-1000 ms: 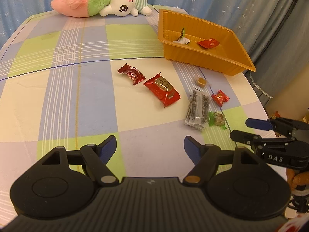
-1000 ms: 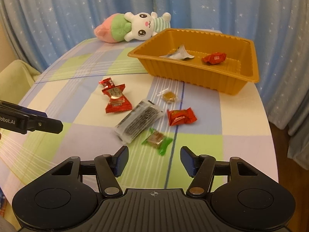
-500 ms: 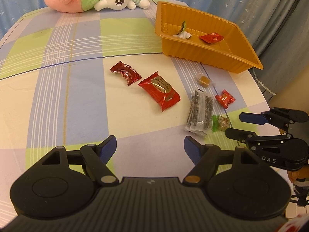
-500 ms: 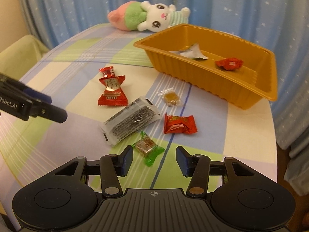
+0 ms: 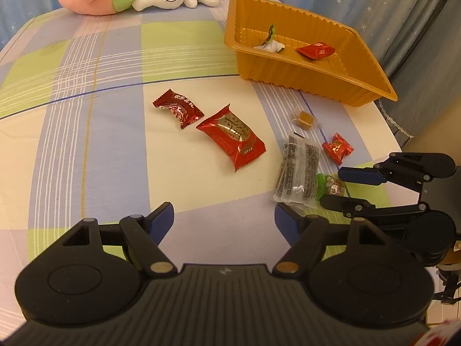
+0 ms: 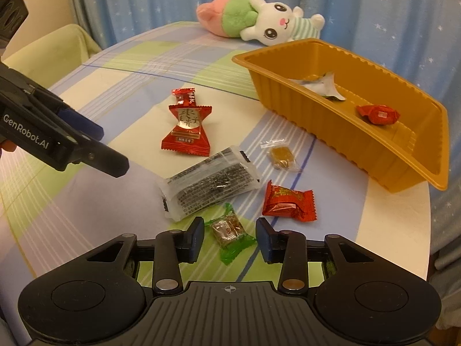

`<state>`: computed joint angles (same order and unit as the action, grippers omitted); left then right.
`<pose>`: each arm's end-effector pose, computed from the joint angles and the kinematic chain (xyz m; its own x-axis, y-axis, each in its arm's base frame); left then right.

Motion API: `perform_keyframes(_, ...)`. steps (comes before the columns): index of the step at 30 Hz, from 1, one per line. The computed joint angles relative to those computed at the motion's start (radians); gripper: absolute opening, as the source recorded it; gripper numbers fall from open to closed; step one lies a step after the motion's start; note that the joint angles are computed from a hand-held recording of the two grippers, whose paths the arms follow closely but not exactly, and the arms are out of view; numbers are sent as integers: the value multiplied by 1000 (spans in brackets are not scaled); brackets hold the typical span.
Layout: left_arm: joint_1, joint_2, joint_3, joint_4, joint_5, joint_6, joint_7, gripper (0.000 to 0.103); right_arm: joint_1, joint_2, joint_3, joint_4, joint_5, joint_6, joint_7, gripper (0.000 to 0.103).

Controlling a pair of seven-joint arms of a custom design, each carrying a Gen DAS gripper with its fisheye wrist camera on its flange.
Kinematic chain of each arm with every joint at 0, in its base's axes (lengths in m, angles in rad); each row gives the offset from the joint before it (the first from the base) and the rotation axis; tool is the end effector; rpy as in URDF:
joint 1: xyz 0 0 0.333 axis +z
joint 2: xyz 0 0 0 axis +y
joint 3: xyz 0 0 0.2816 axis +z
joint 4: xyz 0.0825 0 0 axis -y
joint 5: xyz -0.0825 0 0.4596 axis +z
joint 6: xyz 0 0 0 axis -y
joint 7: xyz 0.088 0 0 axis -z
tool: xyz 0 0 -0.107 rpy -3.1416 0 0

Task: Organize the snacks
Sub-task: 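Grasp the green-wrapped candy with the right tool while the left tool grasps the seaweed packet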

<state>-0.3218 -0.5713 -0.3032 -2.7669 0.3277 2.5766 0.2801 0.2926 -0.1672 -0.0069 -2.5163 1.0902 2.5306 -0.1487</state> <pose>0.3812 -0.2562 0.3347 0.3831 -0.9122 0.1455 -0.7874 -0.4049 -0.4649 0.5030 0.1380 0.2670 0.9115 -0.4094 -0.0388 -0.3358 -0.6866 -0.6448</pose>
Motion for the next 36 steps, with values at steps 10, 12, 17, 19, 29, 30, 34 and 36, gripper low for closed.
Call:
perform_keyframes(10,9,41,0,25,18,42,23,75,-10,-18,-3,-14,-37,-17,52,26)
perform_keyframes(12,13,52,-3,32,27,58,30,75,-11,-25,-4,-21,-40,-4,91,25)
perform_keyframes(17,30,93,-16,61,71,99,49,74,-28,-40,-24,-24,-41,-14,199,24)
perform_keyframes(19,37,114,-19,73,89,124,58,74,-37,-47,-32,-27,-37,-16,235,24)
perform_keyframes(29,80,282,-28,201,210,162,118,72,-74,-83,-65,-42,-20,15,357,24)
perform_keyframes(30,79,300,-22,214,212,160,129,69,-77,-87,-68,-45,-20,17,363,24)
perform_keyframes(34,74,363,1,259,209,158,172,65,-84,-109,-80,-59,-17,29,371,24)
perform_keyframes(36,75,386,5,278,219,154,179,65,-85,-117,-85,-65,-15,32,374,24)
